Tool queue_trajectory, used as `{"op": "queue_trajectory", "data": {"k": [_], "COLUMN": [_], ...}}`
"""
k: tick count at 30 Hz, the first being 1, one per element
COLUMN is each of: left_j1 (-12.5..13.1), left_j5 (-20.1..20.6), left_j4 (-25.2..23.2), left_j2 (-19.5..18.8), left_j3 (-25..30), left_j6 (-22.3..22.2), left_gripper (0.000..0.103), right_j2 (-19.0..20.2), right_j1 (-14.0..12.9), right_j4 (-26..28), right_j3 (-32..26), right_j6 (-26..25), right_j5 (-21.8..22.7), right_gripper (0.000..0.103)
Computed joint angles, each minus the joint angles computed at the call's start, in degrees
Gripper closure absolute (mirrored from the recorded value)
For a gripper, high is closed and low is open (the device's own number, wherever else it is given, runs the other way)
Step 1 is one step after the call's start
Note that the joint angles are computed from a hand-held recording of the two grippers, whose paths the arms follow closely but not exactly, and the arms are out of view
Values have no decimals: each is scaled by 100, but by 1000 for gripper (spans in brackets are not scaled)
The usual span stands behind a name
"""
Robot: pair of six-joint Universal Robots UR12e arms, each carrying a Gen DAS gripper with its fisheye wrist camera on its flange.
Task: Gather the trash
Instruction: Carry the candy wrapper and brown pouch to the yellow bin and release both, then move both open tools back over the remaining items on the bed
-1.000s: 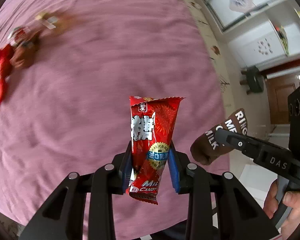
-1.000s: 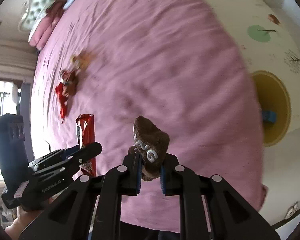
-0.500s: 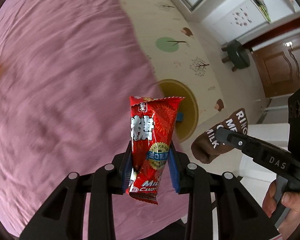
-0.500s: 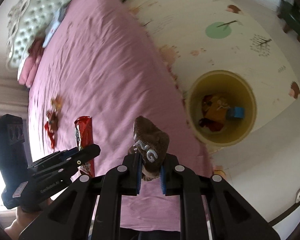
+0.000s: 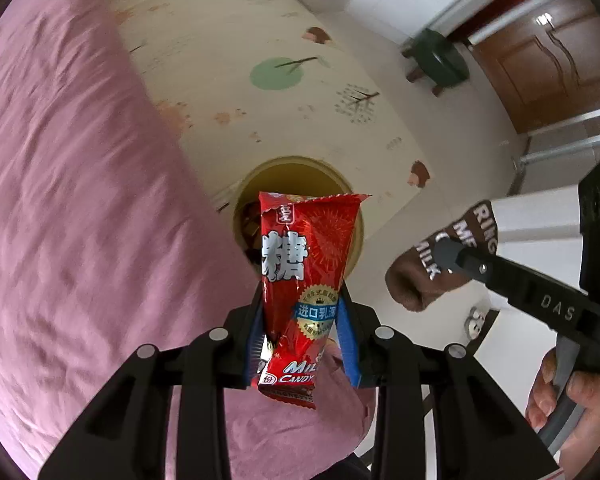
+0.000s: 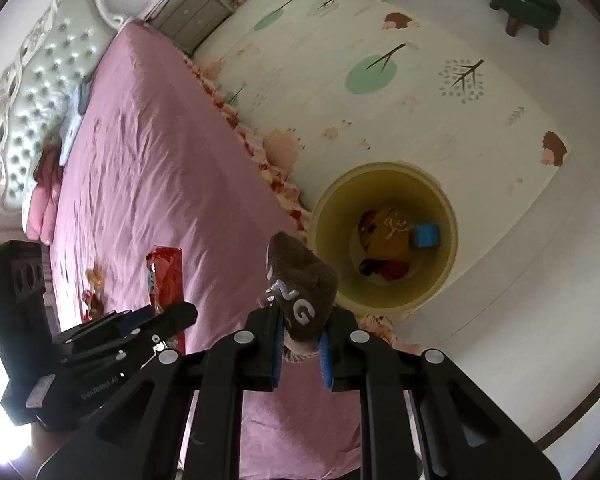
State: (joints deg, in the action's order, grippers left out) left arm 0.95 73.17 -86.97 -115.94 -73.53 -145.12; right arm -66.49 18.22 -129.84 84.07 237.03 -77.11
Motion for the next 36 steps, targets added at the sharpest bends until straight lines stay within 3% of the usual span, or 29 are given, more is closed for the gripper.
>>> {"op": "queue_trajectory", "data": {"k": [6, 7, 8, 9, 10, 11, 23, 36], "left_j1": [-187, -196, -184, -178, -175, -190, -108, 533], "left_j5": [29, -41, -117, -217, -290, -305, -191, -246], "left_j4": [-65, -160, -251, -276, -211, -174, -47, 268], "left_j2": [-97, -140, -175, -207, -221, -242, -218, 47], "left_j3": [136, 206, 270, 324, 344, 369, 388, 39], "left_j6": [287, 292, 308, 282, 231, 185, -2, -145], "left_gripper": [67, 62, 42, 30, 30, 30, 27, 27], "right_j2": [-103, -112, -118, -115, -120, -134, -10, 637], "right_j1": [-120, -120, -118, -109, -99, -104, -70, 338], "right_j4": [90, 154, 289, 419, 540, 540, 485, 970], "right_j3": [105, 86, 34, -20, -68, -74, -279, -1361], "right_j6": [10, -13, -46, -62, -84, -108, -205, -748], "right_j5": [-218, -299, -446, -572, -735, -805, -609, -379], "right_gripper": [86, 84, 72, 65, 56, 54, 54, 54]}}
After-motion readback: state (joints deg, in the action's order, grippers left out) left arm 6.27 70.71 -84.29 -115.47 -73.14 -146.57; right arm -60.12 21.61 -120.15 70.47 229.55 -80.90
